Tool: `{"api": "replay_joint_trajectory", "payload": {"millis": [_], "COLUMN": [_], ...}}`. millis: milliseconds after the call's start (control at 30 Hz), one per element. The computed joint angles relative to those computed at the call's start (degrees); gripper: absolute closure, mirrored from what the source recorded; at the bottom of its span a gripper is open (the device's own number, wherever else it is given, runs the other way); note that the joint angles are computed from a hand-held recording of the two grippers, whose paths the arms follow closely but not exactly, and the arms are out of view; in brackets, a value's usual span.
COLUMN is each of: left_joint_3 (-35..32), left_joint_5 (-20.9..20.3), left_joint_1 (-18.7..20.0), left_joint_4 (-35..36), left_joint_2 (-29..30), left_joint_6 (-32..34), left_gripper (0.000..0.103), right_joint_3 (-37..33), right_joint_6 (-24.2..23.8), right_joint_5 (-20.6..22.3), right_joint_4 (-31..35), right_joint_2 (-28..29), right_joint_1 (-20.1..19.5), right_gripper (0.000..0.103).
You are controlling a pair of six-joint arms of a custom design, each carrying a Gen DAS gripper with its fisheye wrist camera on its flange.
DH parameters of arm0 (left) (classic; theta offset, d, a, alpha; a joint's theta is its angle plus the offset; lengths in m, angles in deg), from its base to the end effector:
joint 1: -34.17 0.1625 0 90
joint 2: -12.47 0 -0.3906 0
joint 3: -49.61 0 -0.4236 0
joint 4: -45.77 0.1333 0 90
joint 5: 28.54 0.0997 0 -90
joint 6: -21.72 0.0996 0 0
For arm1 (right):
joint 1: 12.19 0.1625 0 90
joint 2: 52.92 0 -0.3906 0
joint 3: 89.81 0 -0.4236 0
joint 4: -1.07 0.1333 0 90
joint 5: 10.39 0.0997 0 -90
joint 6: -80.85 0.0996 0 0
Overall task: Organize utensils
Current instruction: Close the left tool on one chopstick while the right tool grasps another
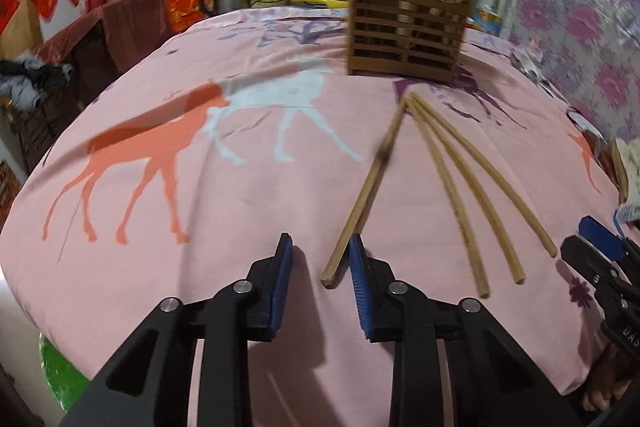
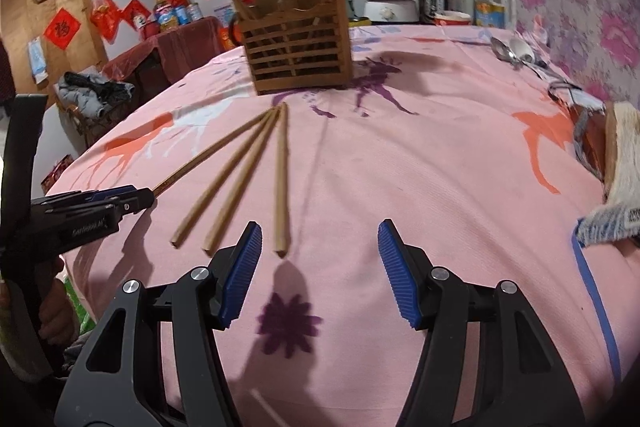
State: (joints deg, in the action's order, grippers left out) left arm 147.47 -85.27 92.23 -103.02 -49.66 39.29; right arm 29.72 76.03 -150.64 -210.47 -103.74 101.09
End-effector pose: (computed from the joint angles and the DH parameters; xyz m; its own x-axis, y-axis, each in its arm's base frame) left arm -0.1848 -0.6517 0.2229 -0.6378 0.4835 -0.5994 0.7125 0.6659 -0.2211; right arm 0.2543 -0.4475 0.1116 -0.8065 0.2623 0.5298 -0.3076 0.5791 -0.7550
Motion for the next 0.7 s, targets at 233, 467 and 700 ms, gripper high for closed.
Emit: {"api": "replay_joint_trajectory", "payload": {"millis": [233,467,700], "left_joint_3": [0.74,0.86,1.17], "left_joint_5": [-0.29,-0.02,-0.33], "left_joint_1": [-0.17,-0.35,-0.12], "left_joint_4": [-0.7,-2.42,-1.02], "left_joint_2": [-0.35,0.37,-0.68], "left_joint_6": [-0.34,0.58,-0.5], "left_gripper": [0.058,0.075,0.097], "right_joint_3": [-1.89,-2.73,-2.98], "right_joint_6": [-1.85,-0.07,-1.7], "right_joint_5": [1.41,0.81,-0.69], "right_joint_4": [1.81,5.79,4.33], "right_joint_2": [1.19,1.56,2.82], "right_joint_1": [0.17,-0.25,0.2], "right_gripper": [0.056,0.08,0.096]}}
